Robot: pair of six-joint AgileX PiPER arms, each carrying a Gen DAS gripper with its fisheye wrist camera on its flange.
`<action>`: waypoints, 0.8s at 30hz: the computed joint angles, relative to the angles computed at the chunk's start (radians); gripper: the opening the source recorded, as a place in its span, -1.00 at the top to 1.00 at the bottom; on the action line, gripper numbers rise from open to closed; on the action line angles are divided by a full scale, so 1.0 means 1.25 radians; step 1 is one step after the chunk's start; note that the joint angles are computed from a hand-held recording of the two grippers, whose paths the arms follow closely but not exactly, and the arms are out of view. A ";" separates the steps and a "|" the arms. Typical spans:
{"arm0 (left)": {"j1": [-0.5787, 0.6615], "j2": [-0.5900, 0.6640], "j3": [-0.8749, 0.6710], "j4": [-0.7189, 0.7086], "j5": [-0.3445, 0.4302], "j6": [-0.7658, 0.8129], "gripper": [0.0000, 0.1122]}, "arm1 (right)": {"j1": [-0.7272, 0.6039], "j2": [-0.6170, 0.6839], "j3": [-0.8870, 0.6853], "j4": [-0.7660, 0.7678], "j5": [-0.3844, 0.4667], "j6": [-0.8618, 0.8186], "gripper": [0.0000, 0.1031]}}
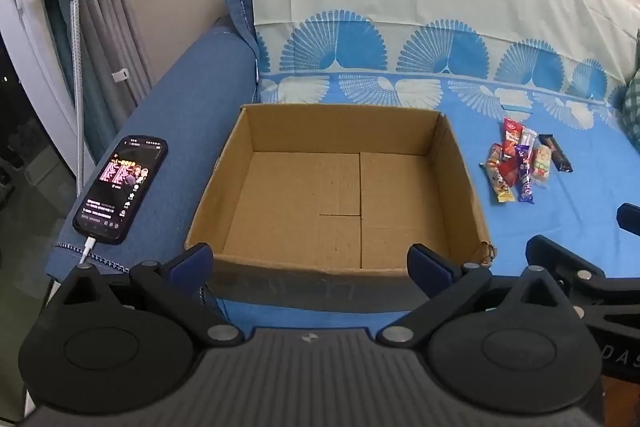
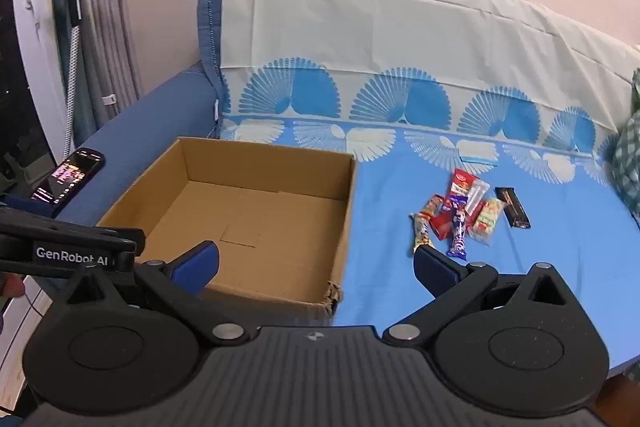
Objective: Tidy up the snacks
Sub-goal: 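Move both tools toward the snack pile beside the cardboard box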
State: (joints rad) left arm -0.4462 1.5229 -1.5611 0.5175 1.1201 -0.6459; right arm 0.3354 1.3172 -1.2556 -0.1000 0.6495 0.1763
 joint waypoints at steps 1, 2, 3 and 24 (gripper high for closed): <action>0.002 0.002 -0.005 -0.008 0.004 0.001 -0.83 | 0.002 0.002 -0.001 -0.005 0.001 0.004 -0.99; 0.001 0.003 -0.007 -0.013 0.005 0.000 -0.83 | 0.002 0.005 -0.002 -0.006 0.000 0.006 -0.99; 0.018 -0.014 -0.002 -0.033 -0.009 -0.001 -0.83 | 0.004 0.008 -0.002 -0.012 -0.001 0.013 -0.99; 0.027 0.013 -0.054 -0.036 0.046 0.030 -0.83 | 0.042 0.035 -0.071 -0.024 0.067 0.028 -0.99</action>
State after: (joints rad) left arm -0.4121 1.5391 -1.6282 0.4727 1.1771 -0.6082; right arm 0.3885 1.3613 -1.3443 -0.1299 0.7327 0.2118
